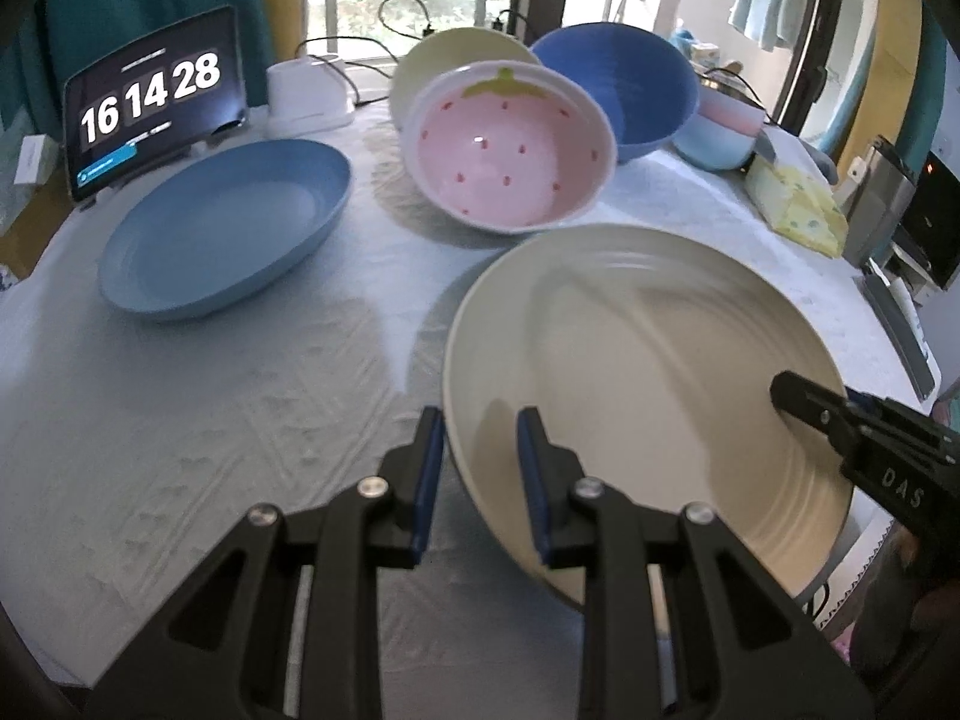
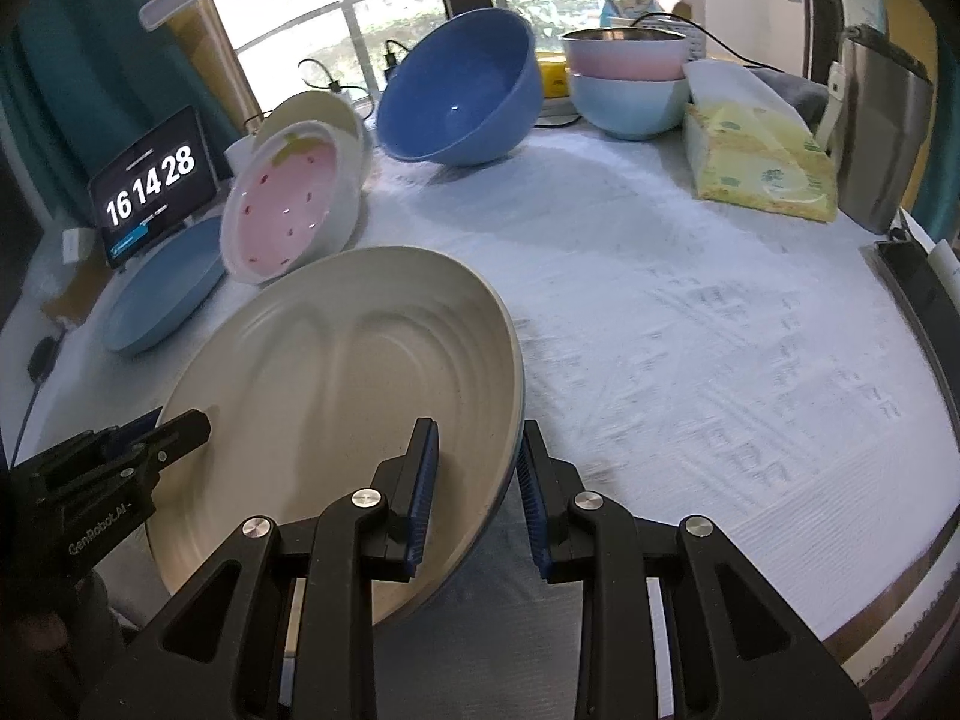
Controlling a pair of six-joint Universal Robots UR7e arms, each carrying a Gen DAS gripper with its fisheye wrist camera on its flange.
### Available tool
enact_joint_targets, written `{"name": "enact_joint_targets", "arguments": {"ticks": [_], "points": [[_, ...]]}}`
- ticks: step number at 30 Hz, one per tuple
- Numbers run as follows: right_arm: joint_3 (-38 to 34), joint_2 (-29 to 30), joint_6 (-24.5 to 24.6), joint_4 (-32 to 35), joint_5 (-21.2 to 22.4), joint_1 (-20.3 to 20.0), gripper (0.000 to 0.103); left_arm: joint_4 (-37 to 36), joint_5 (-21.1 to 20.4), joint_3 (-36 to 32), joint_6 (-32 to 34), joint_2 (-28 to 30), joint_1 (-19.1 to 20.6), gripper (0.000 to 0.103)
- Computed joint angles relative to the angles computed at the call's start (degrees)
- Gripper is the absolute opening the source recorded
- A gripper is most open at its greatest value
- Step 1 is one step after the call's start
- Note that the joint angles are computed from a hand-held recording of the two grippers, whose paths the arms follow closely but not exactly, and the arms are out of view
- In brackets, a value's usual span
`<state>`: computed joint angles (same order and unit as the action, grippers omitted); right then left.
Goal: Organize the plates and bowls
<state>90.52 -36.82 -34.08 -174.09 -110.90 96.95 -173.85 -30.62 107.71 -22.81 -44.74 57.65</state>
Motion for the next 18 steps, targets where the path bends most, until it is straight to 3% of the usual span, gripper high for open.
{"name": "enact_joint_targets", "arguments": {"ticks": [10,18], "points": [[-0.54,0.49,0.60,1.50,-0.93,0.67,0.029,-0.79,0.07,1.59,-1.10,-1.39,0.13,0.027],[-1.26,0.54,-0.66,-3.46,-2.42,1.51,0.030,-4.37,2.39,3.06,-1.41,-2.94,-0.10,0.035]]}}
